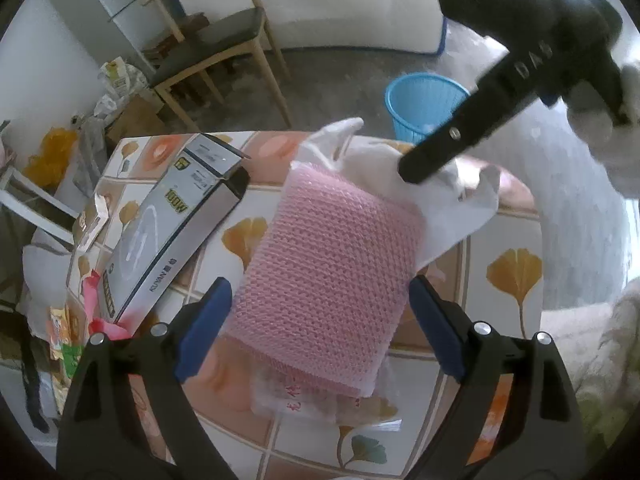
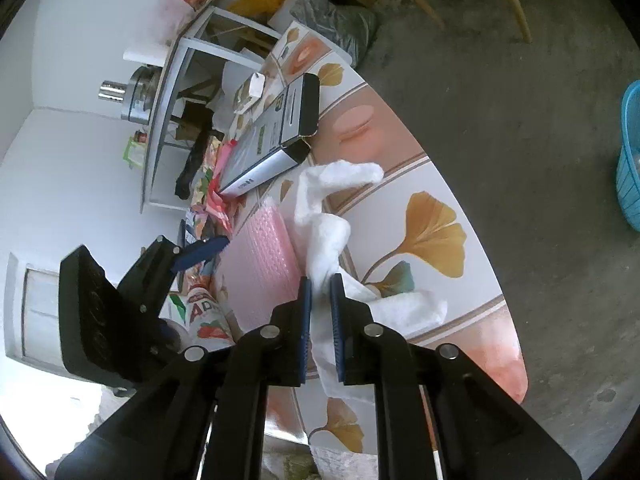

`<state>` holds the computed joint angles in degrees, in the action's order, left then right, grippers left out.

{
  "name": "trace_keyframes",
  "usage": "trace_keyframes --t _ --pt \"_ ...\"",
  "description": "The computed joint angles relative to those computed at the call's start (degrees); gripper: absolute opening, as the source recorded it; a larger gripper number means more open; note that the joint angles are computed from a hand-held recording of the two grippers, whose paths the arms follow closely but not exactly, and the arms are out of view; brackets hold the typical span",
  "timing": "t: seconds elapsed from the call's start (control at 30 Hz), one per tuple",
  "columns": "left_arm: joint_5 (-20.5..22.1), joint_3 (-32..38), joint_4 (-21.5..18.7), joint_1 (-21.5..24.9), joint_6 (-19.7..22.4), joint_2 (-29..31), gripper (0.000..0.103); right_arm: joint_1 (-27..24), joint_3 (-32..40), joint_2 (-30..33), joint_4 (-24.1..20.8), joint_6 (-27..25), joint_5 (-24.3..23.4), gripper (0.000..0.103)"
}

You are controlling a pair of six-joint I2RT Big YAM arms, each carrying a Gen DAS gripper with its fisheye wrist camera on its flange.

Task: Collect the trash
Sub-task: 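Carry sponge and cloth to the blue wastebasket and open both grippers over it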

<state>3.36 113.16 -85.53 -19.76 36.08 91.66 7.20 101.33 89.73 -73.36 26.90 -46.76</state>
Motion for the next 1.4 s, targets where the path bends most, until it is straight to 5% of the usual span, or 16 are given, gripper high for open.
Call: trace_keyframes --t 0.53,0.8,1.07,1.4 --pt "-2.3 1.6 -3.2 -0.5 2.4 1.4 0.081 -0.4 -2.1 -1.3 4.5 4.3 -0.5 0.012" --pt "3.4 6.1 -5.2 2.1 -2.3 2.1 0.078 -0.6 -3.1 -2.7 8.5 7.4 -1.3 0.01" --pt "7.8 7.0 -2.6 4.8 -7.7 -0.4 0.077 -0.7 -2.9 -4.0 13.3 11.0 -3.1 0.009" --pt "16.2 12.6 -1.9 10.3 -18.2 -1.1 0.077 -1.4 -2.1 -5.2 19.3 15.4 -6.6 0.009"
